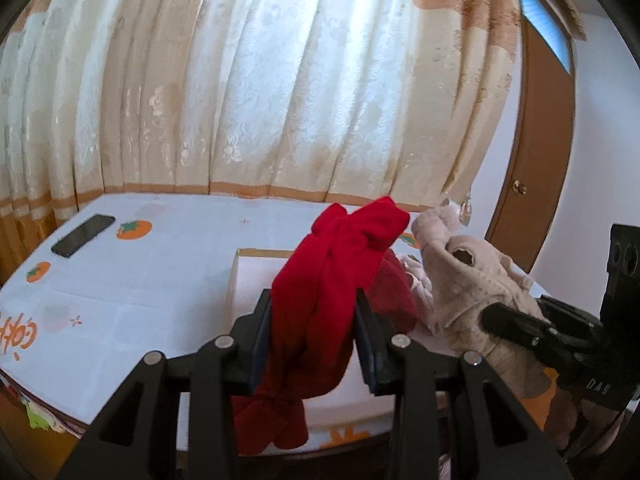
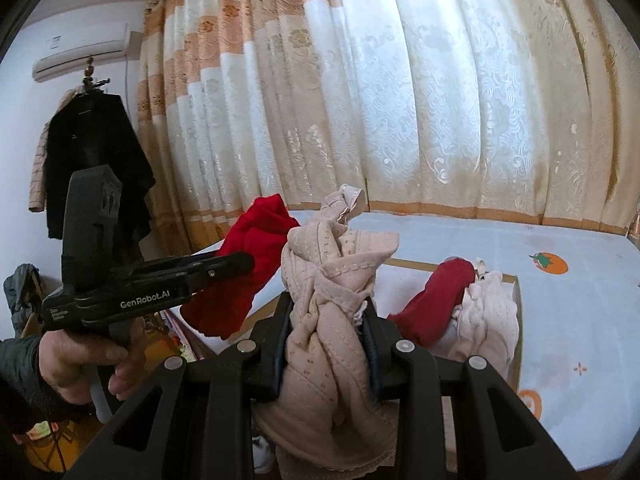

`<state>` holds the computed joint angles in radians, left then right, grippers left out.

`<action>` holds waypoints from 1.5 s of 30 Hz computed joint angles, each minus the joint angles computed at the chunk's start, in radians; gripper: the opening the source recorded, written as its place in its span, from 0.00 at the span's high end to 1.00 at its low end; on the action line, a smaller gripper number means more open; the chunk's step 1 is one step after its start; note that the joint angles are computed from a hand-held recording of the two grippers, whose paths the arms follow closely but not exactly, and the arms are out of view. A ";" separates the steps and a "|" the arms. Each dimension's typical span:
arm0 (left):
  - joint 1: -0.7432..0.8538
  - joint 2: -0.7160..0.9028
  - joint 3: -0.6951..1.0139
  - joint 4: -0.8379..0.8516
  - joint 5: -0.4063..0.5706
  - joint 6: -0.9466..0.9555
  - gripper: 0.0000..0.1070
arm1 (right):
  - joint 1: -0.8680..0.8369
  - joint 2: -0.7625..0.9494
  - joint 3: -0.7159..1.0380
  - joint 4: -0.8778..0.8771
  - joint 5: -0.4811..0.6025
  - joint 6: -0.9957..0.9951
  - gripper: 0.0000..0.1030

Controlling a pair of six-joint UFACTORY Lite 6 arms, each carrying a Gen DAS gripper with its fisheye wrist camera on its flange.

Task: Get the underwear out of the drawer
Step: 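Carry the red sock with the left tool over the tray while the right tool carries the beige garment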

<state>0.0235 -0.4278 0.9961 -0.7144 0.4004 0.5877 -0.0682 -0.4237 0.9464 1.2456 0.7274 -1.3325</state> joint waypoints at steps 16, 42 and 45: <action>0.026 0.483 0.434 0.123 0.086 -0.246 0.66 | 0.151 0.492 0.500 -0.294 -0.140 0.401 0.68; 0.030 0.919 0.945 0.323 0.299 -0.583 0.66 | 0.275 1.097 1.283 -0.869 0.081 1.009 0.68; 0.029 0.969 1.012 0.349 0.336 -0.611 0.66 | 0.288 1.140 1.341 -0.917 0.108 1.048 0.68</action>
